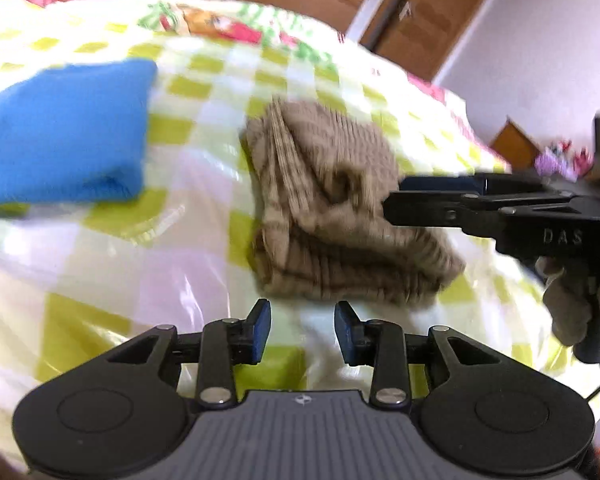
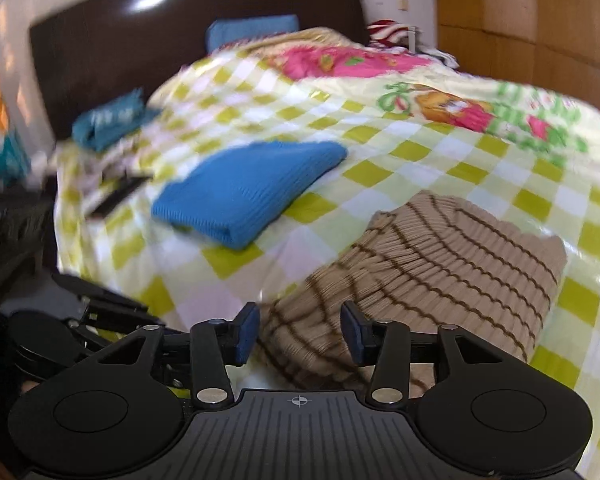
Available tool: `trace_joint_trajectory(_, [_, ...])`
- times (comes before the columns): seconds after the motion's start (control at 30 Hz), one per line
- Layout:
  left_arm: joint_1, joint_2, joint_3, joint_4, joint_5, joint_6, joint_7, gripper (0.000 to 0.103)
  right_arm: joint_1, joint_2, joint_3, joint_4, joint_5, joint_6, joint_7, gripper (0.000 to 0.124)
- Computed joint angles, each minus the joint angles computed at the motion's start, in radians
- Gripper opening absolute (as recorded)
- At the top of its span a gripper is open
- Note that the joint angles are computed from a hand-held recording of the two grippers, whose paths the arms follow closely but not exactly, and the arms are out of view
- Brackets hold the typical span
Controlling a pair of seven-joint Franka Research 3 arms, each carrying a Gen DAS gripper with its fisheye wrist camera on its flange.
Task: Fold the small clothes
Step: 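Fold the held edge over the sweater with the right tool and release, then grasp the folded sweater end with the left tool and lift it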
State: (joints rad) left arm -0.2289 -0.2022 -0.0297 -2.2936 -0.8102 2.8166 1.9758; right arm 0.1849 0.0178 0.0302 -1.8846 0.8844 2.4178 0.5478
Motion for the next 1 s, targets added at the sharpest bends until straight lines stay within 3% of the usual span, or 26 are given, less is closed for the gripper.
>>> trace_joint_trajectory(0.1, [-0.036,0.009,0.016,0.026,-0.101,0.067,0.099,0.051,-0.017,0.036,-0.012,0.049,0.029,0.015,0.096,0.049])
trace_joint_trajectory(0.2, [-0.066,0.059,0.015,0.09,-0.231,0.117,0.242,0.054,-0.018,0.093,-0.009,0.1,-0.061,0.106,0.233,0.049])
trace_joint_trajectory(0.3, [-0.063,0.124,-0.02,0.157,-0.33,0.156,0.361,0.061,-0.023,0.165,-0.007,0.182,-0.165,0.11,0.358,0.05])
trace_joint_trajectory(0.33, [-0.052,0.152,-0.042,0.172,-0.28,0.181,0.329,0.061,-0.029,0.183,0.001,0.205,-0.174,0.107,0.37,0.05])
trace_joint_trajectory(0.4, [-0.013,0.205,-0.075,0.186,-0.024,0.194,0.118,0.06,-0.038,0.22,0.019,0.253,-0.177,0.102,0.366,0.049])
trace_joint_trajectory(0.43, [0.0,0.215,-0.084,0.185,0.054,0.191,0.048,0.053,-0.035,0.24,0.024,0.277,-0.198,0.105,0.379,0.05])
trace_joint_trajectory(0.5, [0.026,0.228,-0.101,0.184,0.124,0.161,-0.024,0.038,-0.018,0.292,0.026,0.338,-0.264,0.113,0.432,0.051])
trace_joint_trajectory(0.53, [0.039,0.225,-0.112,0.177,0.12,0.15,-0.03,0.036,-0.002,0.32,0.019,0.367,-0.315,0.121,0.478,0.051])
trace_joint_trajectory(0.67, [0.081,0.224,-0.147,0.169,0.061,0.126,-0.013,0.033,0.031,0.446,0.001,0.519,-0.455,0.052,0.655,0.051])
trace_joint_trajectory(0.73, [0.088,0.223,-0.158,0.165,0.042,0.139,0.005,0.032,0.066,0.484,-0.032,0.558,-0.557,0.048,0.773,0.041])
trace_joint_trajectory(0.83, [0.095,0.217,-0.166,0.165,-0.041,0.135,0.071,0.029,0.025,0.49,0.009,0.572,-0.527,0.016,0.804,0.016])
trace_joint_trajectory(1.0, [0.072,0.162,-0.149,0.144,-0.328,0.166,0.291,0.028,-0.003,0.395,0.058,0.476,-0.47,0.104,0.723,0.015])
